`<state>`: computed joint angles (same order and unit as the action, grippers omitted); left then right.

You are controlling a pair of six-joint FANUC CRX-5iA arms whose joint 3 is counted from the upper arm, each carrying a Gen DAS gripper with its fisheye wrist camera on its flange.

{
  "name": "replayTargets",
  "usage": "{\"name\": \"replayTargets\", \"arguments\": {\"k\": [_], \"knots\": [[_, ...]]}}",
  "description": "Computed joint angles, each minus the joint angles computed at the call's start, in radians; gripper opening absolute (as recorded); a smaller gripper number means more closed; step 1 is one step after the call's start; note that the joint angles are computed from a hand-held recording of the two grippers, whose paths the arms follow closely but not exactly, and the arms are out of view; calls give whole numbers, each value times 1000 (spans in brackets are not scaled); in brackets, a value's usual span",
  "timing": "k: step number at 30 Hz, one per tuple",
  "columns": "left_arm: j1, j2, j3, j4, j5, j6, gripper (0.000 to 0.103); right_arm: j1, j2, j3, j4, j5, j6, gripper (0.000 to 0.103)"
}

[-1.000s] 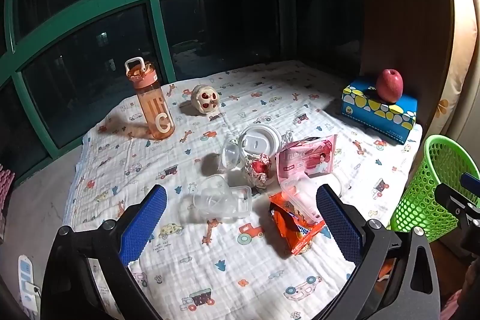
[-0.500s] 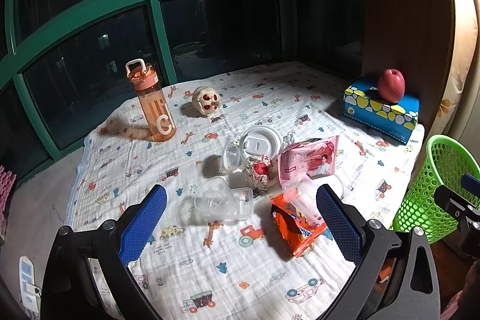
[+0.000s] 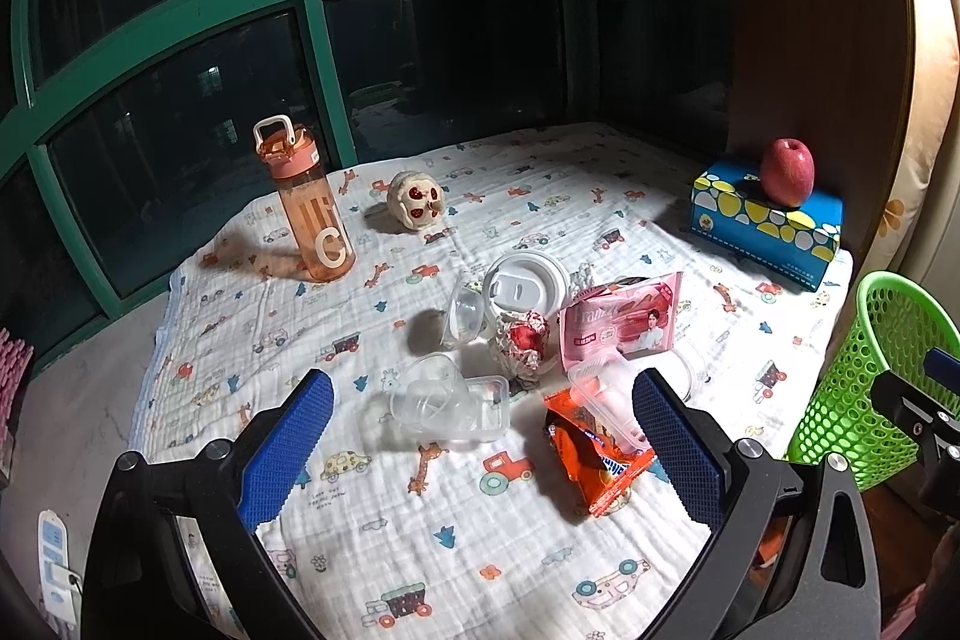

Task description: Collect trash

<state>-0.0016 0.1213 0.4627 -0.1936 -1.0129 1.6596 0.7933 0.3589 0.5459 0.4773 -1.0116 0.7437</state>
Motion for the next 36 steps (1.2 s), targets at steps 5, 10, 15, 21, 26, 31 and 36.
{"name": "replayTargets", "arguments": {"k": [5,10,15,21,26,31,36], "knots": [[-2,5,5,-6,-3,6,97,0,0,1,-2,0,3,98],[-2,6,3,-8,-1,10,97,-1,4,5,-3,-2,3,98],[-1,9,4,-8,-3,11,97,-5,15,23,-12,-7,18,97],[3,12,1,-7,-2,16,97,-7,21,30,-15,-6,23,97],[9,16,5,-2,-5,12,97,-10,39,51,-27,-10,43,96],[19,30,19,2,-17,13,97,-13,63,88,-45,-17,78,95],[32,45,38,4,-31,20,97,-18,100,147,-81,-33,128,94]]}}
